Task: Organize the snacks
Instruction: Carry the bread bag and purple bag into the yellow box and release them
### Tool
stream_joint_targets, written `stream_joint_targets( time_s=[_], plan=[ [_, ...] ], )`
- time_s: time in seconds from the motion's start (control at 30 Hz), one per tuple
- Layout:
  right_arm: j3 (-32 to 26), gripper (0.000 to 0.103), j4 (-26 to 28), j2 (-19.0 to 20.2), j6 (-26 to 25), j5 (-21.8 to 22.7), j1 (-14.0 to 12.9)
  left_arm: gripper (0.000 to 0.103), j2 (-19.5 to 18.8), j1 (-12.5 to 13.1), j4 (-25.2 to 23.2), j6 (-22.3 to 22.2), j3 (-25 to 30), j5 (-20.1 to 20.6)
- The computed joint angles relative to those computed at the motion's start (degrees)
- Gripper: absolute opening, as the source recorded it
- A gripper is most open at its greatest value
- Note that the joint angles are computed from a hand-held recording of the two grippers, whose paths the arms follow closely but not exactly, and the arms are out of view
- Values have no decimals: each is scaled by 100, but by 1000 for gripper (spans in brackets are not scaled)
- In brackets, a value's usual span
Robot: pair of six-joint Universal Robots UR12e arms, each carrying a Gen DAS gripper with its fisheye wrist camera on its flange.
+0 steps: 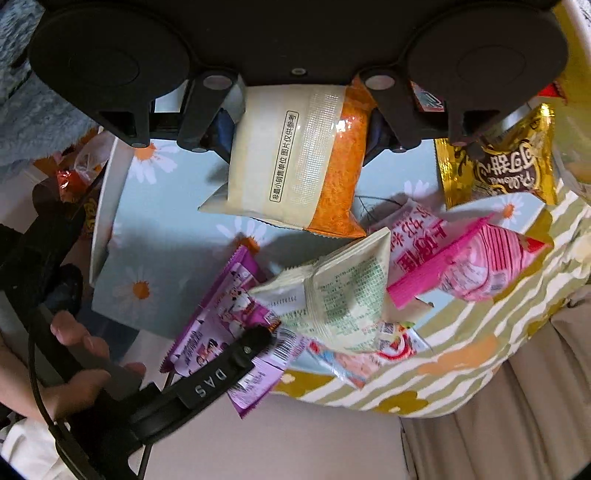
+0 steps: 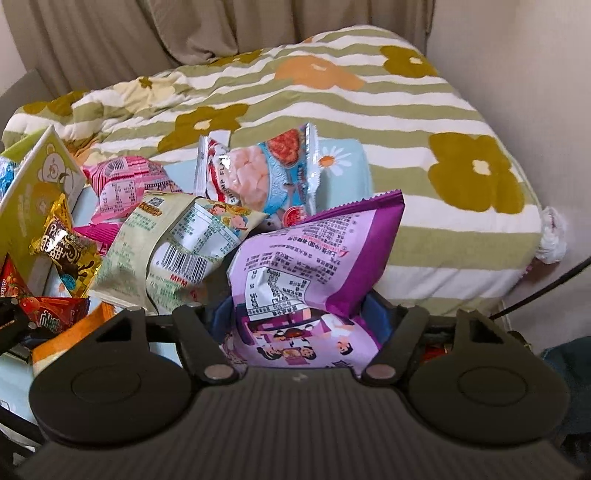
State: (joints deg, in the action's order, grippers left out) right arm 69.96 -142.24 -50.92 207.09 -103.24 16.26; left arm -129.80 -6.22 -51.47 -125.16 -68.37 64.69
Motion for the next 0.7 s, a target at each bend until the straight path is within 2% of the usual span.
stream_joint_targets(
  time_s=[0.2, 0.33, 0.53, 0.7],
  plan=[
    [131, 86, 35, -178, 257, -449, 133, 68, 193, 78, 339, -66, -242, -241],
    [173, 86, -76, -274, 337, -617, 221, 68, 362, 176, 601, -288, -425, -442],
    [-18, 86, -402, -274, 184, -856, 407, 68, 584, 372, 1134, -804, -634, -692],
    [-399, 86, -747, -124, -182, -811, 569, 68, 722, 567, 1587, -1557, -731, -813]
  ],
)
